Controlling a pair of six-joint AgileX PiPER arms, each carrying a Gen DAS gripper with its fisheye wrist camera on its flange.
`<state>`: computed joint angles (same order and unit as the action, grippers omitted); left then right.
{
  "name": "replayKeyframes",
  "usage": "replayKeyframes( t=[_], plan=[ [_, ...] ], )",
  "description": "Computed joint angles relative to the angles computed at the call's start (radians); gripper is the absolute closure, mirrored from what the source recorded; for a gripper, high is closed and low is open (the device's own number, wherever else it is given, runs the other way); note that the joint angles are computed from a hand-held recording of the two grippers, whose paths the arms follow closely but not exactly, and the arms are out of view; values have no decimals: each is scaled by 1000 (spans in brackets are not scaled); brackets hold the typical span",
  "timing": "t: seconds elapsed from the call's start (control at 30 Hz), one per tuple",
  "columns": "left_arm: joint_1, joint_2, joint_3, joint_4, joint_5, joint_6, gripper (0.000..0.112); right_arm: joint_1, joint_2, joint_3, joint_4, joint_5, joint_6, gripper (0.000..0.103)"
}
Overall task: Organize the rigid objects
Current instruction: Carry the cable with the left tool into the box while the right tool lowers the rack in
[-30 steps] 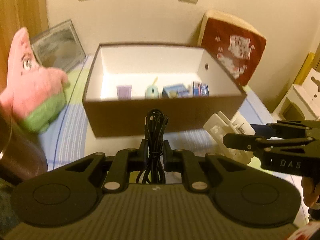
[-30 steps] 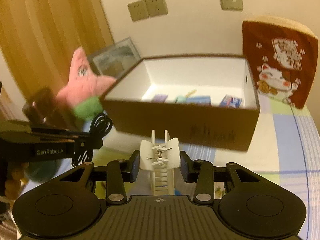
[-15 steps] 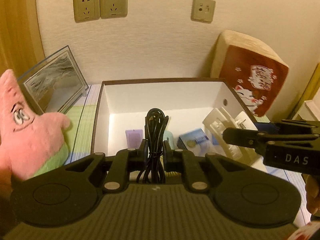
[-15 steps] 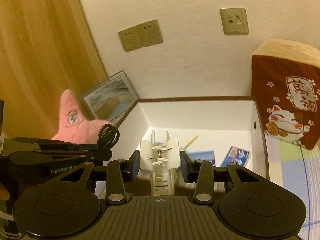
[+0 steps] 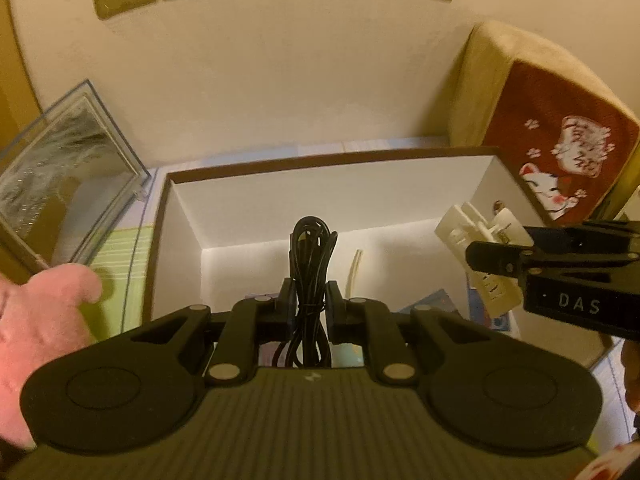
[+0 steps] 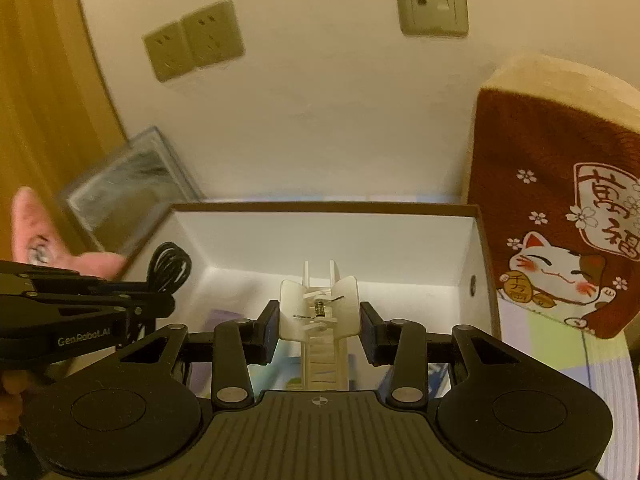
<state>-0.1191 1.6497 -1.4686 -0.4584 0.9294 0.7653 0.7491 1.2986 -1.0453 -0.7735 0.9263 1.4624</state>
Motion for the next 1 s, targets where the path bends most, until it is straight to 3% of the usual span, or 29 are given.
replayKeyframes(
  t=[0.3,0.43,0.57,0.73,1.0],
  plan=[
    [-84,109,-61,86,-55,-83,99,-150,56,21,88,-110,-69,62],
    [-92,146,-98,78,-36,-99,98,-188,71,26,110,-141,-84,62],
    [-79,146,-99,60,-41,-96,86,-199,62,40,98,-174,-68,62],
    [-59,138,-105,53,-29,-80,85,-186,42,60,63,-168,-26,62],
    [-41,93,-70,54,-34,-57,73,-141,4,68,-41,-132,114,59]
  ],
)
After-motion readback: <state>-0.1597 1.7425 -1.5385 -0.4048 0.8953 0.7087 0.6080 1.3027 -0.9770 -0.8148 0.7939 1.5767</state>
